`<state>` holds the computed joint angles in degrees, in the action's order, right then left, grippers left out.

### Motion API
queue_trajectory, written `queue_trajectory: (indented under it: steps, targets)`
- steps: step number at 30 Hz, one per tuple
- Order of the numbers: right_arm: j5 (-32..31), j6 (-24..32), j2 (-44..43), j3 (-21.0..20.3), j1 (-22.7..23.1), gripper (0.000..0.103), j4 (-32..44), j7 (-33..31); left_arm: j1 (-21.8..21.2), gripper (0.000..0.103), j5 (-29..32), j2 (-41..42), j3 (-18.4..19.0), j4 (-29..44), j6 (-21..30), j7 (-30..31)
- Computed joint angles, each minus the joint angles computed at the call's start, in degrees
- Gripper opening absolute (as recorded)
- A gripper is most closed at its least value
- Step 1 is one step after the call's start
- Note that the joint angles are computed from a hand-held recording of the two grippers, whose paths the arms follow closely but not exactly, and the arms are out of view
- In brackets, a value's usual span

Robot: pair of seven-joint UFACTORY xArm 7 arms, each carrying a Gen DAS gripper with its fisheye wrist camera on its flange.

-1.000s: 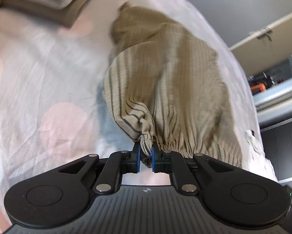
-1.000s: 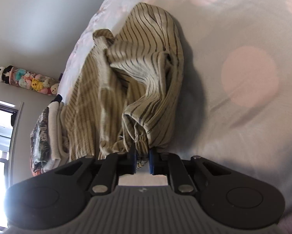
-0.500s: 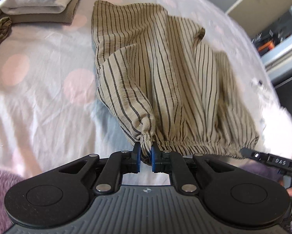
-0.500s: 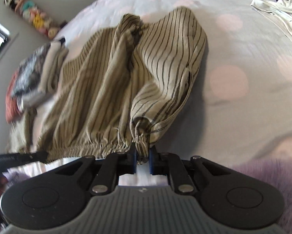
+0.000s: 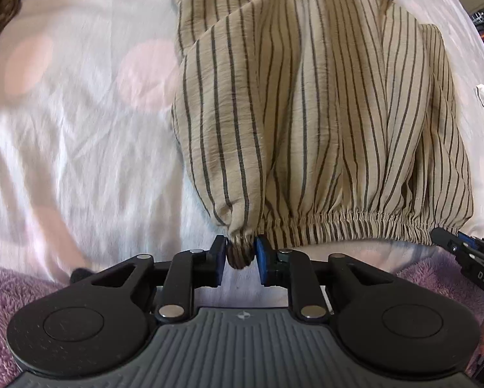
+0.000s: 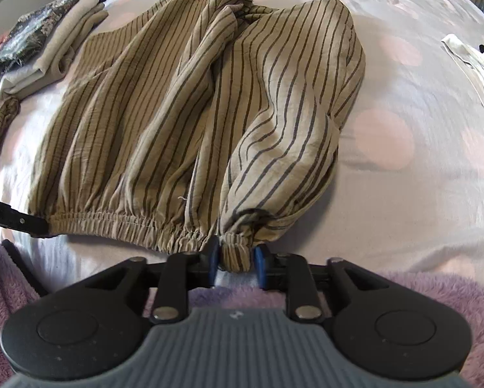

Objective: Fold clothes

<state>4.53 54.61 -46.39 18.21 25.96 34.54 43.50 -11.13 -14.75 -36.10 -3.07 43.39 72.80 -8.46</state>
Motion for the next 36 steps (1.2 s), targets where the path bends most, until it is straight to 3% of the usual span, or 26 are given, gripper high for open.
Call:
queue_trajectory:
  steps: [6, 10, 13, 17, 21, 27, 32, 36]
  targets:
    - [-1.34, -4.00, -4.70, 2.09, -0.07, 0.043, -1.55, 2.74, -0.65, 0.041, -3.45, -5.98, 3.09, -1.90, -1.05, 3.65]
    - [-1.83, -5.77, -8.14, 1.59, -0.38, 0.045, -2.00, 3.55, -0.16, 0.042, -6.03, -7.00, 6.07, -0.18, 0.29, 6.75]
    - [-3.22, -7.58, -10.26, 1.42, -2.34, 0.046, -2.72, 3.86, 1.26, 0.042, -6.50, -6.27, 6.13, 1.04, -3.15, 8.15]
    - [-6.23, -9.75, -8.93, 0.44, -7.75, 0.046, -2.35, 4.04, 2.85, 0.042, -4.29, -1.68, 3.17, 3.64, -10.37, 6.29]
    - [-9.71, -12.18, -6.10, -0.80, -13.26, 0.046, -1.74, 3.70, 2.34, 0.042, -3.98, 4.03, 3.22, 6.14, -15.60, 7.01]
    - [-9.95, -20.49, 1.17, -6.93, -17.33, 0.057, -1.71, 0.14, 1.92, 0.042, -1.35, 12.72, 0.87, 7.32, -32.27, 8.15]
    - [-12.08, -27.87, 12.53, -8.73, -21.59, 0.057, 2.88, -3.76, 5.08, 0.044, 11.72, 21.93, -4.62, 8.48, -46.09, -1.16]
    - [-10.41, -32.55, 22.20, -11.76, -21.86, 0.057, 7.94, -7.39, 5.98, 0.044, 21.20, 27.86, -5.15, 9.61, -52.66, -7.99]
